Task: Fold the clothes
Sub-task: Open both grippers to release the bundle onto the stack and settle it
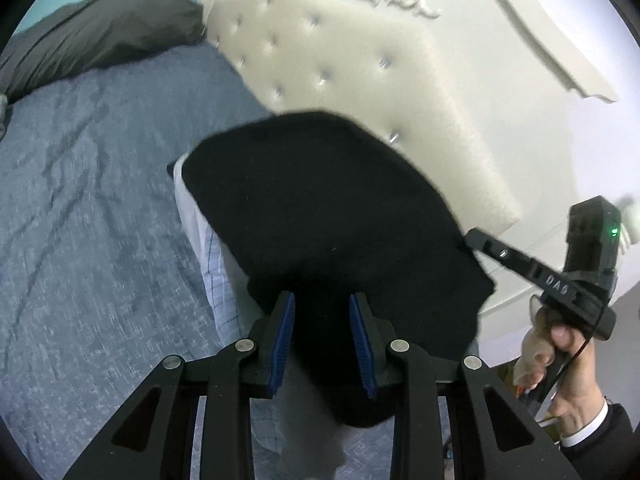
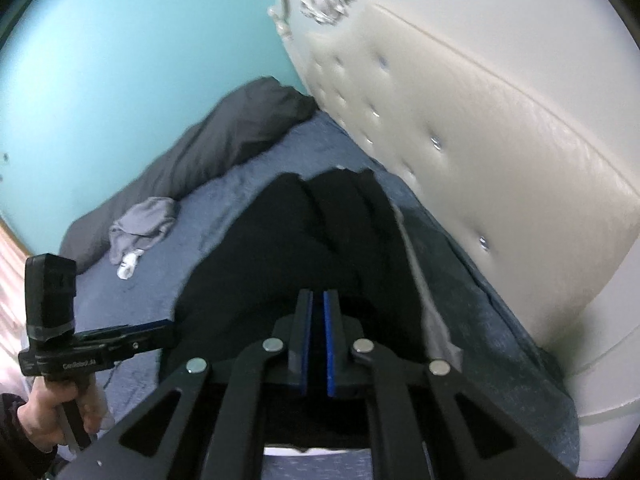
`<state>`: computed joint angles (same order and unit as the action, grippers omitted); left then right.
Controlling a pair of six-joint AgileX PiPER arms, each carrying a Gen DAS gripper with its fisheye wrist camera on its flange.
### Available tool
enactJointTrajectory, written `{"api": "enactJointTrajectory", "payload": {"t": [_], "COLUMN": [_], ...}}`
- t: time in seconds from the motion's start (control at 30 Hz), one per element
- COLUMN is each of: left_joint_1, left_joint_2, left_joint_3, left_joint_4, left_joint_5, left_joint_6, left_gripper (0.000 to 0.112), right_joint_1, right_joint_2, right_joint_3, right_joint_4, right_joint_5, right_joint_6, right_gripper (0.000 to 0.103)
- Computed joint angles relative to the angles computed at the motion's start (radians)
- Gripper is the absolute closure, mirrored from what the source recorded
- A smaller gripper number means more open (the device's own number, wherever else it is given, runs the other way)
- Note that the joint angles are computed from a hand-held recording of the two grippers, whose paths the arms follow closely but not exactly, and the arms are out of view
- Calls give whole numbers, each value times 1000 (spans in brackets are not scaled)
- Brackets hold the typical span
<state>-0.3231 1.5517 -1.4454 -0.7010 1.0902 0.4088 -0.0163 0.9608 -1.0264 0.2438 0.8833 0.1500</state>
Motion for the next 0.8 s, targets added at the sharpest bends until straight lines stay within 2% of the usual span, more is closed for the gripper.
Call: {"api": "enactJointTrajectory", "payload": {"t": [0.17,0.53,0.67,0.8], "left_joint_1": [-29,-66,-66,-49], "left_joint_2": [-37,-54,-50,-51], "left_joint_3": [21,143,144,126], "left_joint_4": [-7,8,19,1], "left_joint_5": [18,-66,-80,-64], "left_joint_6": [30,73,74,59], "left_gripper": [81,81,81,81], "right_joint_1": [182,340,294,274], "right_joint_2": [2,-43,-47,-50], "right_joint_3": [18,199,198,139], "right_joint_4": [-162,-420,-346,-351], "right_joint_5": [-19,-119,-130,-112], "right_joint_6": [155,419,358,348], "right_gripper": [100,101,101,100]}}
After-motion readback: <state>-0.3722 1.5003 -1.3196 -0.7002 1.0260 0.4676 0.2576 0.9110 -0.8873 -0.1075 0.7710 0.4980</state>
